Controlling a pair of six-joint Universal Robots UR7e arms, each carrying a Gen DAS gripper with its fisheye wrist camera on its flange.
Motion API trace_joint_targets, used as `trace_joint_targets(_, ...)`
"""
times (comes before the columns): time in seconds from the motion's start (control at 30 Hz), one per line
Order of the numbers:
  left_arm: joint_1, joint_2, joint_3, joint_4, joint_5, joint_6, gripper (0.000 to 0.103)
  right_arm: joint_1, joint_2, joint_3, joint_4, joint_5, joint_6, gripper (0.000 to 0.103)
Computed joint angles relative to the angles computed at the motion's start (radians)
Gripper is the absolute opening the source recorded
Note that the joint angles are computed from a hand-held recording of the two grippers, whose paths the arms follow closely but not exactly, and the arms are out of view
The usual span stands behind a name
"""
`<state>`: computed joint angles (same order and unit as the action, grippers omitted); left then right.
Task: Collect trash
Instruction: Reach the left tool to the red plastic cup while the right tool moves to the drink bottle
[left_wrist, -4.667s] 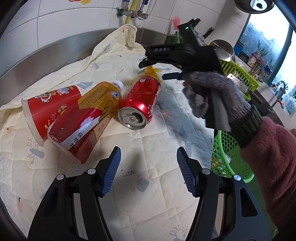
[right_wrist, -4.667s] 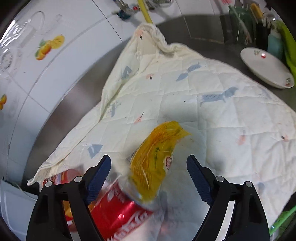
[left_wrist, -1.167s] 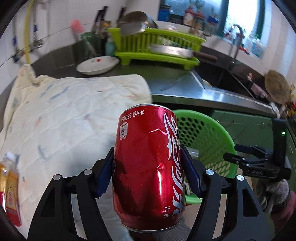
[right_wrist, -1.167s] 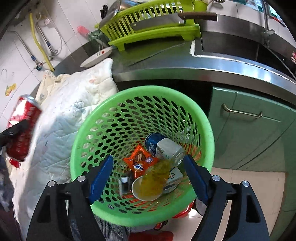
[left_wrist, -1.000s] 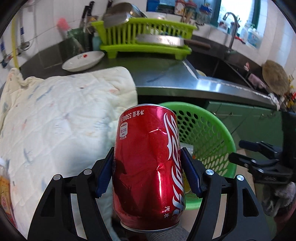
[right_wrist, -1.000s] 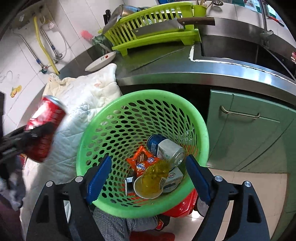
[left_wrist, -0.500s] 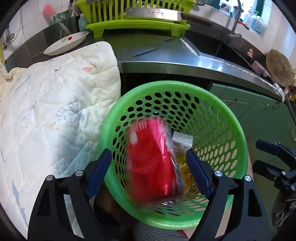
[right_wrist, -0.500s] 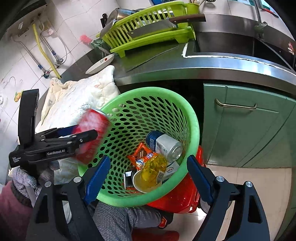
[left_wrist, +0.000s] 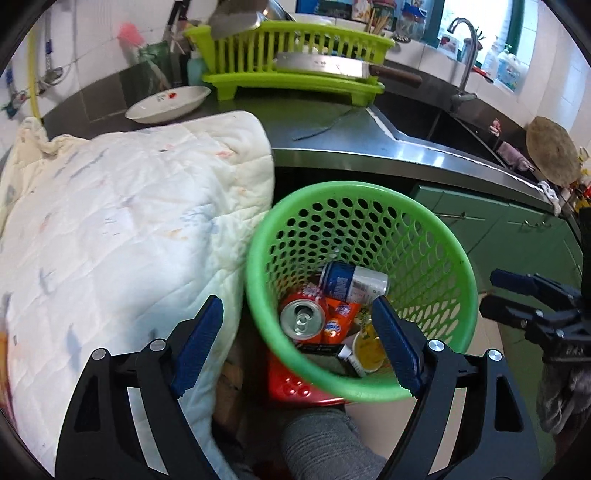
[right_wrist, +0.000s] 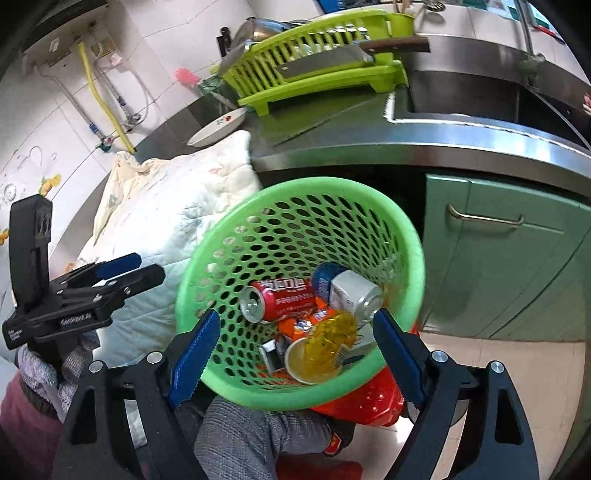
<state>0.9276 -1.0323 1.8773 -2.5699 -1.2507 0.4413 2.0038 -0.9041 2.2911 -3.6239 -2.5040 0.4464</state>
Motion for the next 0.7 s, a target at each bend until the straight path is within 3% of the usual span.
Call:
trace_joint_targets(0.33,0.044,-0.125,0.030,-0.013,0.028,0.004,0.081,0.038,0.053,-0.123,0.075,0.024,-0.070,0.082)
trace_joint_targets(0.7,0.122,-0.226,-0.014,-0.040,0.084,0.029,0.081,0.054,0.147,-0.325,0.220,0.108,-0.165,0.082)
